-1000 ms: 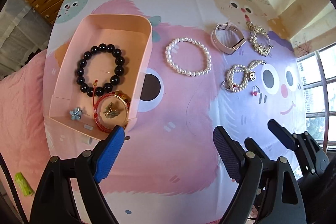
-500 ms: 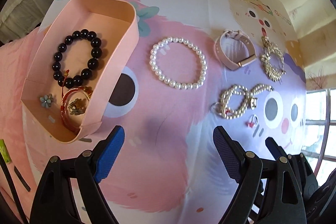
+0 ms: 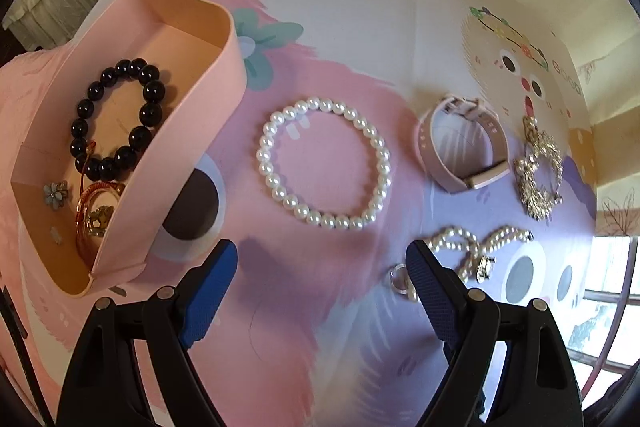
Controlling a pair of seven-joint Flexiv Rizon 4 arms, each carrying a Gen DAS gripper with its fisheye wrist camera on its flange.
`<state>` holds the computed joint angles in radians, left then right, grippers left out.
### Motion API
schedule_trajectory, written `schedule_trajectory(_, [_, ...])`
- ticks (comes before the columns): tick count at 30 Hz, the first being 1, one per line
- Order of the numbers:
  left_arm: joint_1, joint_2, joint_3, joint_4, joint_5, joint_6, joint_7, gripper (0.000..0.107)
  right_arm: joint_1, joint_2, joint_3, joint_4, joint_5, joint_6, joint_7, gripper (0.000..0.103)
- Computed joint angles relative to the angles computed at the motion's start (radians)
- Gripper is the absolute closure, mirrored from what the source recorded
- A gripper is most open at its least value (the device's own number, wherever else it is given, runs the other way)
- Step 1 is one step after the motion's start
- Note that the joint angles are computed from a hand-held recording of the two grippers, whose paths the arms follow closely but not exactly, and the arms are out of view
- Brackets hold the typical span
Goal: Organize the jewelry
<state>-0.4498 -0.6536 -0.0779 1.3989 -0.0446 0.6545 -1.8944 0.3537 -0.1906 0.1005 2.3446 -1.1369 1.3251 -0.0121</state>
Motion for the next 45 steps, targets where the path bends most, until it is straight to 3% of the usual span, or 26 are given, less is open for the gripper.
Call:
schedule_trajectory(6, [-0.033,-0.055,0.031,-0.086,0.064,-0.025,-0.044,0.022,-0.025,-0.008,-0.029,-0.002,-0.167,0.048,0.093,0.058])
schedule_trajectory(13, [-0.06,-0.099,0.046,-0.141,0.111,0.018,-0.059,0.021,-0.065,-0.021,-0.023,-0.018,-0.292,0.069,0.171,0.058])
schedule_trajectory(19, [-0.055,-0.131,0.041,-0.177,0.134,0.013,-0.089,0.005,-0.085,-0.032,-0.009,-0.034,-0.33,0.063,0.189,0.058])
schedule_trajectory(24, [-0.058,-0.157,0.052,-0.206,0.154,0.025,-0.08,0.005,-0.095,-0.031,-0.004,-0.034,-0.349,0.062,0.206,0.064])
schedule_trajectory(30, [-0.062,-0.188,0.053,-0.237,0.128,0.075,-0.02,0.021,-0.138,-0.029,-0.01,-0.033,-0.424,0.107,0.278,0.079])
schedule_trajectory(33, [-0.062,-0.192,0.053,-0.229,0.126,0.111,0.006,0.027,-0.144,-0.03,-0.001,-0.033,-0.402,0.103,0.242,0.085])
schedule_trajectory(39, [-0.065,-0.171,0.058,-0.183,0.124,0.168,0.038,0.066,-0.148,-0.044,0.003,-0.046,-0.401,0.11,0.23,0.094])
schedule_trajectory(41, [-0.063,-0.171,0.064,-0.183,0.122,0.176,0.039,0.087,-0.143,-0.045,0.002,-0.046,-0.381,0.107,0.214,0.096])
schedule_trajectory(45, [-0.066,-0.187,0.066,-0.207,0.121,0.175,0.048,0.095,-0.126,-0.041,0.001,-0.04,-0.325,0.095,0.167,0.099])
